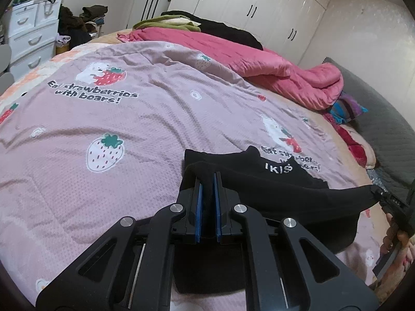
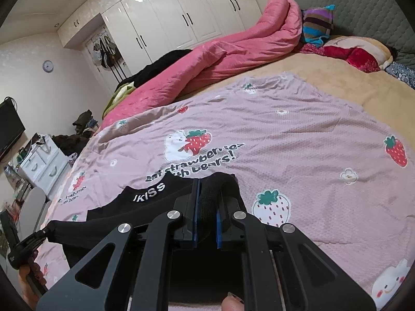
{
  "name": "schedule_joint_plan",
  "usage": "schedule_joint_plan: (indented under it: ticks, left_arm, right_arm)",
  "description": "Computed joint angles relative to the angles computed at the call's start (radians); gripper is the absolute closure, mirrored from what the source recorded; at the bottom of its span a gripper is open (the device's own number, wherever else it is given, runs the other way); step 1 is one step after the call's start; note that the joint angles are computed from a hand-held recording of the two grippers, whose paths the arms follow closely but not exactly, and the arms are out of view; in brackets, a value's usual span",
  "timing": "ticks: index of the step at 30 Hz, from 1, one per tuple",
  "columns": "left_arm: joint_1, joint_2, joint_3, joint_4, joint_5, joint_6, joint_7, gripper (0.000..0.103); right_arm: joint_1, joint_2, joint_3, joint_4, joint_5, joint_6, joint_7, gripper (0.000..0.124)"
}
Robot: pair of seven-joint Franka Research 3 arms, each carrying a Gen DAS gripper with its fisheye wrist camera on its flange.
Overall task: Fold small clothes
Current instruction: 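Lift the hem with both grippers and fold it toward the collar, then lay the hem down near the collar and open the right gripper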
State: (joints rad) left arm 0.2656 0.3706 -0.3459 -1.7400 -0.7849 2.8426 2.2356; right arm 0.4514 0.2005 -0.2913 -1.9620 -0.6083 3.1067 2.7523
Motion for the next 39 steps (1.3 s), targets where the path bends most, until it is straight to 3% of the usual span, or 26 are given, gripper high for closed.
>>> schedule_joint_plan:
  ticks: [7,17,21,24,28,33,36,39]
  left_arm:
    - [-0.035,0.043,0.027,0.020,0.116,0.015,-0.085,0.101]
    - [0.008,0.058,-0.031,0.008,0.194,0.045,-0.123,0.100]
    - [0.029,0.048,-0.058,-0.008,0.184,0.059,-0.108,0.100]
    - [0.044,0.036,-0.074,-0.020,0.167,0.058,-0.082,0.099]
    - [0.069,0.007,-0.104,-0.053,0.112,0.081,-0.018,0.099]
    - [0.078,-0.053,-0.116,-0.112,0.019,0.064,0.101,0.099]
    - [0.049,-0.077,-0.089,-0.139,0.008,0.011,0.141,0.099]
    - [-0.023,-0.070,-0.025,-0.147,0.081,-0.036,0.106,0.099]
  right_arm:
    - [-0.025,0.050,0.034,0.018,0.130,-0.007,-0.110,0.115]
    - [-0.014,0.096,0.041,0.025,0.328,-0.016,-0.272,0.114]
    - [0.009,0.094,0.020,0.014,0.371,-0.008,-0.305,0.111]
    - [0.034,0.083,-0.006,-0.011,0.391,0.021,-0.315,0.102]
    - [0.104,0.067,-0.077,-0.038,0.393,0.042,-0.314,0.101]
    - [0.123,0.051,-0.068,-0.048,0.384,0.030,-0.396,0.102]
    - [0.100,0.063,-0.021,-0.022,0.371,-0.012,-0.447,0.102]
    - [0.022,0.097,0.089,0.028,0.422,-0.072,-0.541,0.102]
